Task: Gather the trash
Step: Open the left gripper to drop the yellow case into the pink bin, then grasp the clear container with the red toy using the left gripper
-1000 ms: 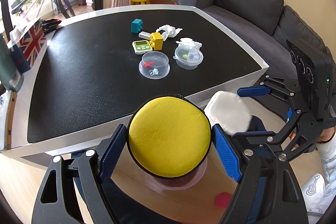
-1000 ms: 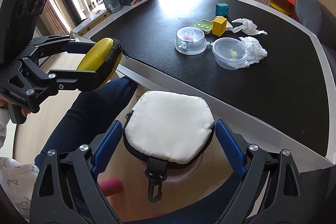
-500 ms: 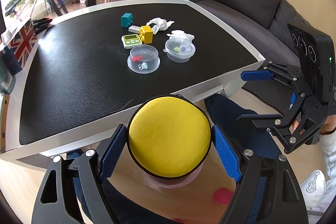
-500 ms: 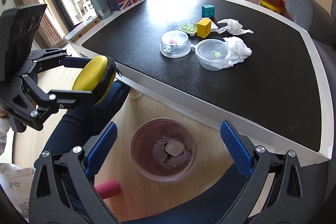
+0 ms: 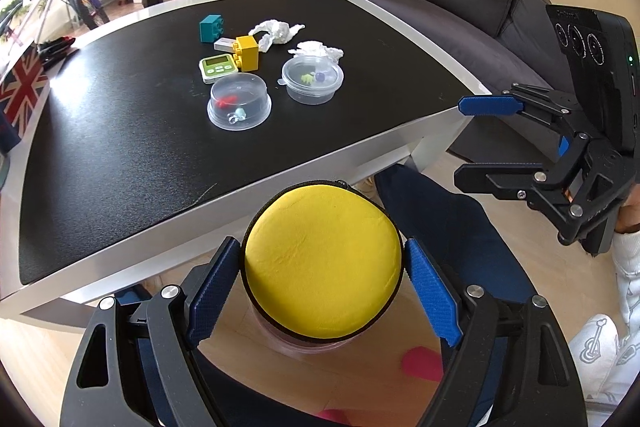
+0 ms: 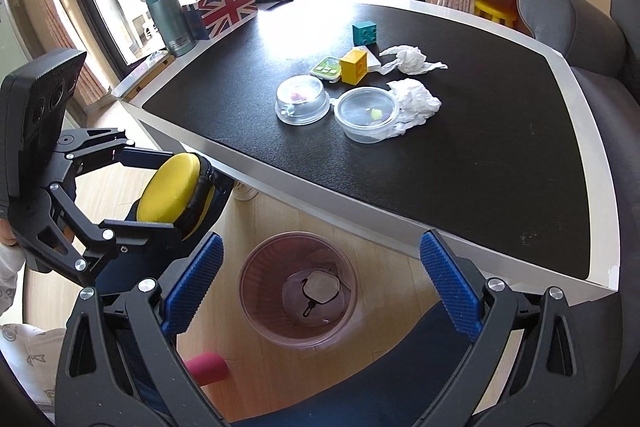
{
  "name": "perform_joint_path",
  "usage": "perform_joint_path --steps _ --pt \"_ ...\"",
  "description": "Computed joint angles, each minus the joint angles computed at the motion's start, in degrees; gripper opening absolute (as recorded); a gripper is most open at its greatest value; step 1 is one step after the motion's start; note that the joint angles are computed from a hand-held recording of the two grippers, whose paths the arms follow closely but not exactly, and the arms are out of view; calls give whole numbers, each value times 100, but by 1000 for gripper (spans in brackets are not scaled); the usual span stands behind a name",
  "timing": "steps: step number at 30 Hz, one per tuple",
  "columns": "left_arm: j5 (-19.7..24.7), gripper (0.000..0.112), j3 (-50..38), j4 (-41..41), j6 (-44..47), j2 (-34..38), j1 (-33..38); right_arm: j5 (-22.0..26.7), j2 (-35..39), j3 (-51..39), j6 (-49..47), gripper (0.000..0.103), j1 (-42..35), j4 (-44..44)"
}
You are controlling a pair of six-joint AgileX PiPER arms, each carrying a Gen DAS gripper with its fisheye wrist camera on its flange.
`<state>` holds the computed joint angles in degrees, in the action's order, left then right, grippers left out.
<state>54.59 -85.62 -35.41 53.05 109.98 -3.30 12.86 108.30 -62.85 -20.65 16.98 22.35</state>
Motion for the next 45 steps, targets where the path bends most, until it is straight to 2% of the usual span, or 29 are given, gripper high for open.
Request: perform_joint_path --steps 1,2,13,30,37,45 --pt "-41 95 22 -32 11 -19 4 -7 -9 5 -11 97 -18 15" --pt "-140 95 88 -113 60 -65 15 -12 -18 17 -47 97 -35 50" --pt "-127 96 -71 -6 -183 -3 82 -17 1 6 -197 97 -50 230" --pt "-119 96 -265 -19 -275 19 135 52 10 -133 70 97 -34 -28" --pt "28 96 -815 84 -528 242 103 205 158 -429 343 97 -102 -279" --pt "398 96 -1901 273 -987 821 25 426 390 -907 510 97 -190 -491"
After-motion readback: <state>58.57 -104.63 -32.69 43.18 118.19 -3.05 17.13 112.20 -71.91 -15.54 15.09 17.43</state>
